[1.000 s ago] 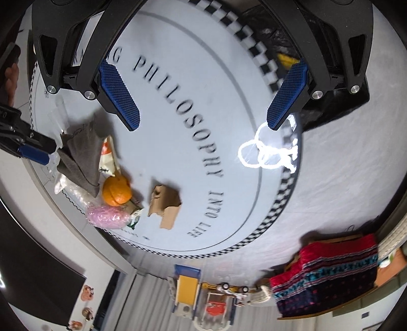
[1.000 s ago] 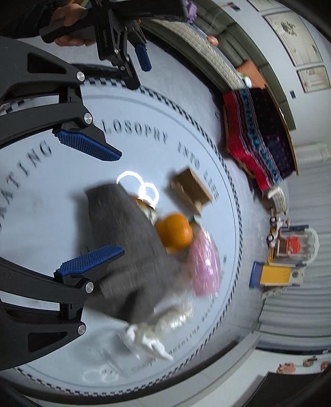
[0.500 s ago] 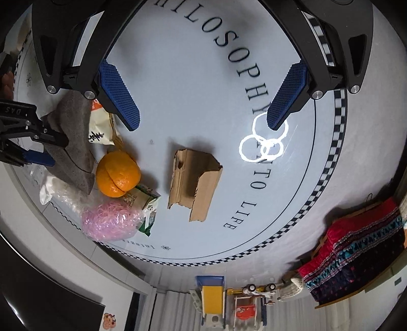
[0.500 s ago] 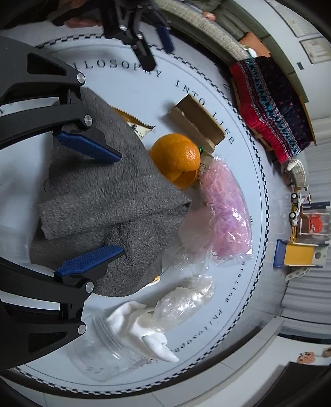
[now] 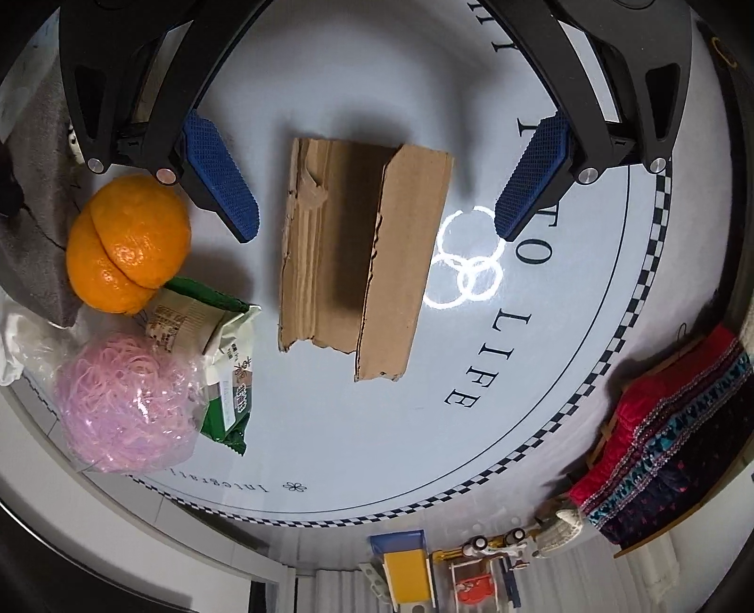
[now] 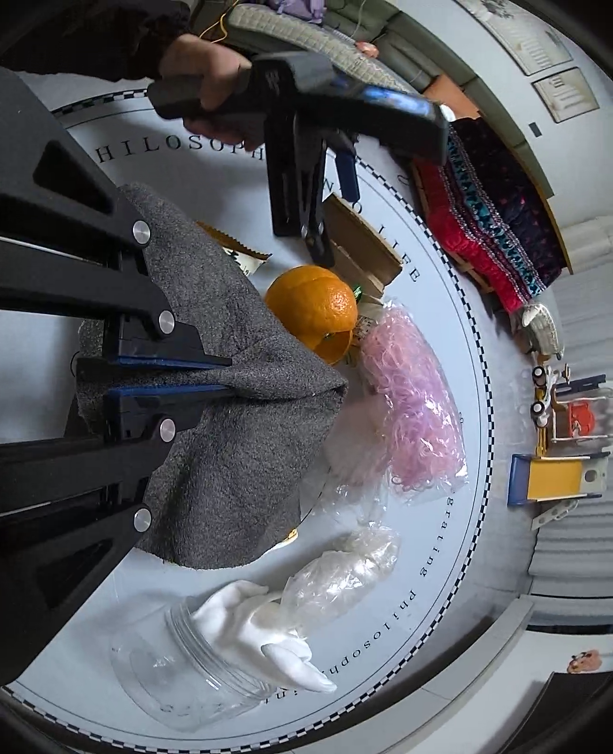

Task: Collect trash
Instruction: 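Grasp the cardboard piece with the left gripper while the right grasps the grey cloth, then carry the cardboard and grey cloth to the bin and release both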

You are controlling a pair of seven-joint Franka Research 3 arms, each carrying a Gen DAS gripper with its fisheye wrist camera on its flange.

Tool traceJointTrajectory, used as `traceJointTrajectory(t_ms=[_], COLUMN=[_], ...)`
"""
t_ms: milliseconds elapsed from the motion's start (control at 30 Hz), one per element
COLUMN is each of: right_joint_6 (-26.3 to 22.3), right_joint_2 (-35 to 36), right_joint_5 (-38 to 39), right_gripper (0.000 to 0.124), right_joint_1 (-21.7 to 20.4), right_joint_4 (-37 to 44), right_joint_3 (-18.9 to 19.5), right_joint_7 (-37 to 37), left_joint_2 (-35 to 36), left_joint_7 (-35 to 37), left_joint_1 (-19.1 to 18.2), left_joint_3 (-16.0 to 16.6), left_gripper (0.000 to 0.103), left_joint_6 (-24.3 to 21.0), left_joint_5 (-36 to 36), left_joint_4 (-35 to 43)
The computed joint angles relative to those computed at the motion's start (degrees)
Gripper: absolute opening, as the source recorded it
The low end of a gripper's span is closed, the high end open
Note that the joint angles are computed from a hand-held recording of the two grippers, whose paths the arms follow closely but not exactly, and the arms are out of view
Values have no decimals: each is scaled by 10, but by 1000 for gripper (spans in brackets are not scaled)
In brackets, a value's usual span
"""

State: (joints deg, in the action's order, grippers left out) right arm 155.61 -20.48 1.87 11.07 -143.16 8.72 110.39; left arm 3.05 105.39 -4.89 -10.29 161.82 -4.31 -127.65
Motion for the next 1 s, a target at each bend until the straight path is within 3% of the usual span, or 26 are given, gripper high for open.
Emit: traceJointTrajectory(t_ms=[33, 67, 133, 200, 400, 500, 667, 1000], right_joint_6=[5, 9, 15, 15, 13, 6, -6, -46], right_joint_2=[-3, -7, -14, -19, -50, -69, -109, -171], right_joint_5=[5, 13, 19, 18, 20, 15, 11, -16], right_gripper=[7, 7, 7, 7, 7, 7, 7, 7], right_joint_1=[3, 6, 6, 3, -2, -7, -10, -9], right_joint_4=[-3, -6, -12, -14, -28, -34, -43, -31], right_joint_3=[-3, -7, -7, -4, 4, 13, 25, 67], right_joint_7=[-2, -6, -6, -5, 1, 11, 28, 73], left_joint_2=[4, 8, 9, 5, -44, -93, -178, -329], left_joint_7=[-18, -18, 37, 57, 90, 136, 166, 148], left_joint_1=[-2, -2, 8, 10, -4, -25, -72, -109], left_joint_3=[3, 2, -10, -13, -4, 18, 68, 142], left_gripper=[95, 87, 70, 38, 35, 35, 35, 35], left_joint_6=[3, 1, 2, 3, 13, 2, -7, -34], left_joint_5=[23, 24, -51, -86, -141, -199, -236, -209], left_joint_4=[1, 4, 5, 4, -44, -81, -145, -248])
